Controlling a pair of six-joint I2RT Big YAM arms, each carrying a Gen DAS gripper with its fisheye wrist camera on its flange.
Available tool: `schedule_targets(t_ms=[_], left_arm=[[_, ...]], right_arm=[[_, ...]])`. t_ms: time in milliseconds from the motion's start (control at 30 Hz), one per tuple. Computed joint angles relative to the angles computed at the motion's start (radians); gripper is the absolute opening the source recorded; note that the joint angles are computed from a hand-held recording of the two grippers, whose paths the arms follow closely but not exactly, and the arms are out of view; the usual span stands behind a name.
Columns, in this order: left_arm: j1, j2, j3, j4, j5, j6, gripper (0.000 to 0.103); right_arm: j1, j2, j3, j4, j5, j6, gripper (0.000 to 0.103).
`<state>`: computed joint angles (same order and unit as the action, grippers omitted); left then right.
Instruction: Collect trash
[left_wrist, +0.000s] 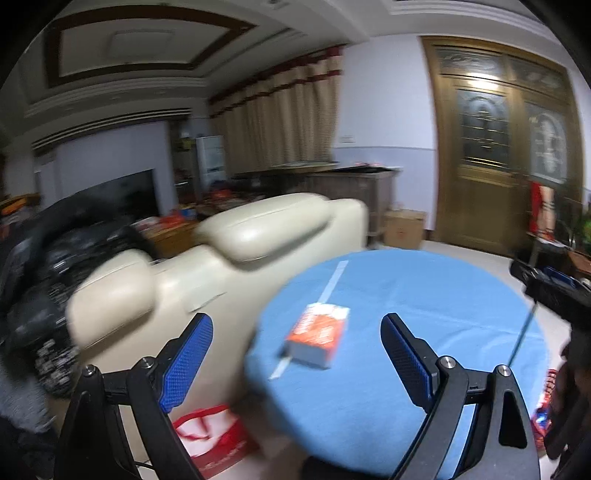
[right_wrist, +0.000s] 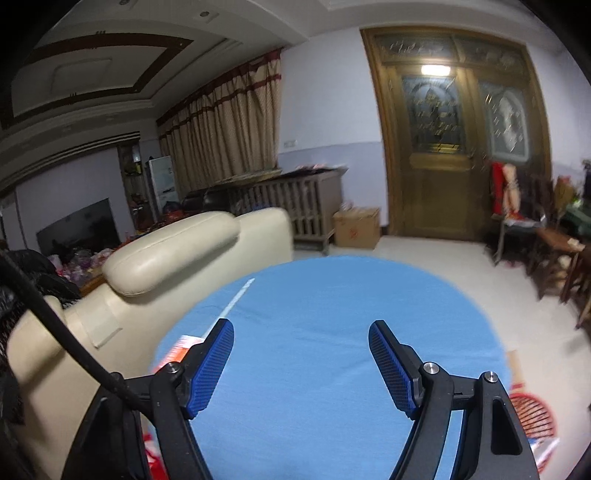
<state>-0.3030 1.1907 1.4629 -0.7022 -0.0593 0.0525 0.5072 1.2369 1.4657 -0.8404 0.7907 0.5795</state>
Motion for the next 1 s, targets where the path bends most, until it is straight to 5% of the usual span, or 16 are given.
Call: schedule_targets(t_ms=[100,267,533,1000], left_arm=[[-0.073,0.042,0.047,-0.012,0.027,0.02,0.092],[-0.214,0.055,0.047,0.011,-0.015,0.096,0.092],[-0.298,0.016,0.001,0.036,-0.107,0.099,0.092],[-0.286,0.012,0.006,0.039,-0.159,0.075,0.092]], right_arm=[[0.046,-0.1,-0.068,-0.055,0.157,0.016,0.08],[0.106,-0.205,-0.129,-0.205,0.287,0.152,0.082],[0.117,-0.276,-0.191,-0.295,0.236,0.189,0.082],[0.134,-0.31,-0.239,-0.22,0.215,0.137,0.082]])
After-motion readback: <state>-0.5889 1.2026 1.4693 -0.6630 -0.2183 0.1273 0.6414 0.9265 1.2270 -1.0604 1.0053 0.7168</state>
